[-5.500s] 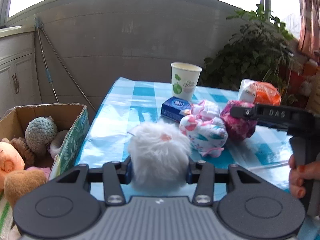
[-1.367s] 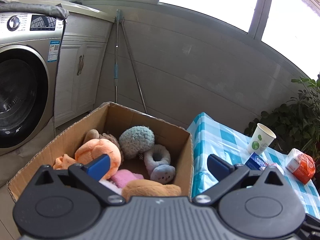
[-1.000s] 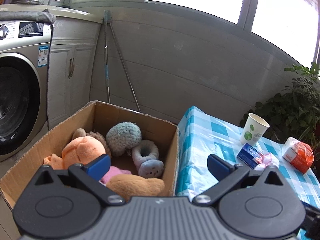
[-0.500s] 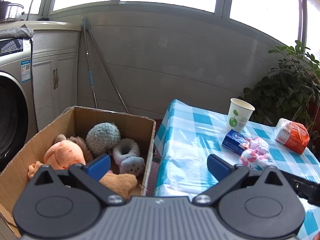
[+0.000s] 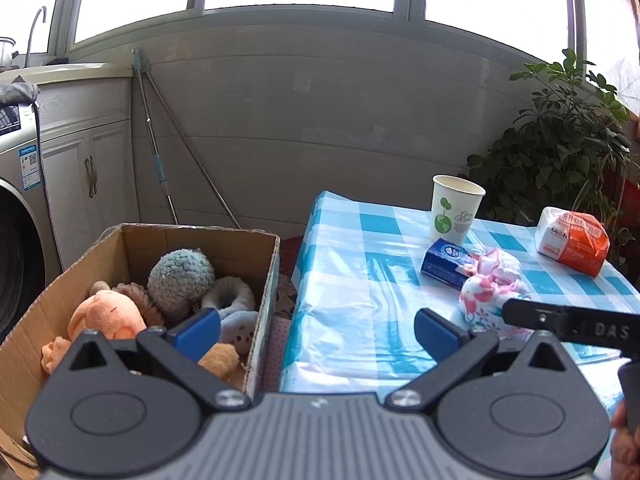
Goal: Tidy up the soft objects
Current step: 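Move the right tool to the floral cloth bundle while the left tool approaches the blue tissue pack, then close the right tool on the floral cloth bundle while the left tool grasps the blue tissue pack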
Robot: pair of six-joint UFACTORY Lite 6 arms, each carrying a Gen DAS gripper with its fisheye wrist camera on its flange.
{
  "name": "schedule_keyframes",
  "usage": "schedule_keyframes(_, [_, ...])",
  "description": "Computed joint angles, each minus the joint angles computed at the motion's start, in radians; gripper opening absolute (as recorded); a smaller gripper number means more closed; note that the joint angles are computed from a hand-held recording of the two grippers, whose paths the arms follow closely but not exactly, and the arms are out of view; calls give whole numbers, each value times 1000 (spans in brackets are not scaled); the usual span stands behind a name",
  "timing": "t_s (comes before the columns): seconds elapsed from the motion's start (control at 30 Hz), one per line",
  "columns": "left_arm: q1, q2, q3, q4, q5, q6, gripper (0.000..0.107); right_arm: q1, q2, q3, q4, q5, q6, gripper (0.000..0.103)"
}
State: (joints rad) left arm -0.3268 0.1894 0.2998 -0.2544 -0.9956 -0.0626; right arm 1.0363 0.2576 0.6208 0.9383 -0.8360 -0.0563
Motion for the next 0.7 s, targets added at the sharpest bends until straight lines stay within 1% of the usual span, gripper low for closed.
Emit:
schedule_keyframes(0.13, [-13,13,10,-17,-2,11,102,-75,62,70,-75,54,-36,103])
schedule_keyframes(0.3, [-38,34,20,-43,-11,30,102,-111,120,136,-137,97,-57,103])
schedule_keyframes(0.5, [-81,55,26,-91,-33,59,102,-106,132,145,-143,71,-100,103])
schedule_keyframes(0.57, [-94,63,28,-110,-37,68,102,-111,132,143,-149,68,-98,97])
schedule_keyframes(0.63, [-104,69,28,-121,-39,69,102,-118,128,137,-160,69,-93,84])
schedule_keyframes(0.7, [-118,73,25,-137,-43,65,102,-129,122,127,-188,70,-69,83])
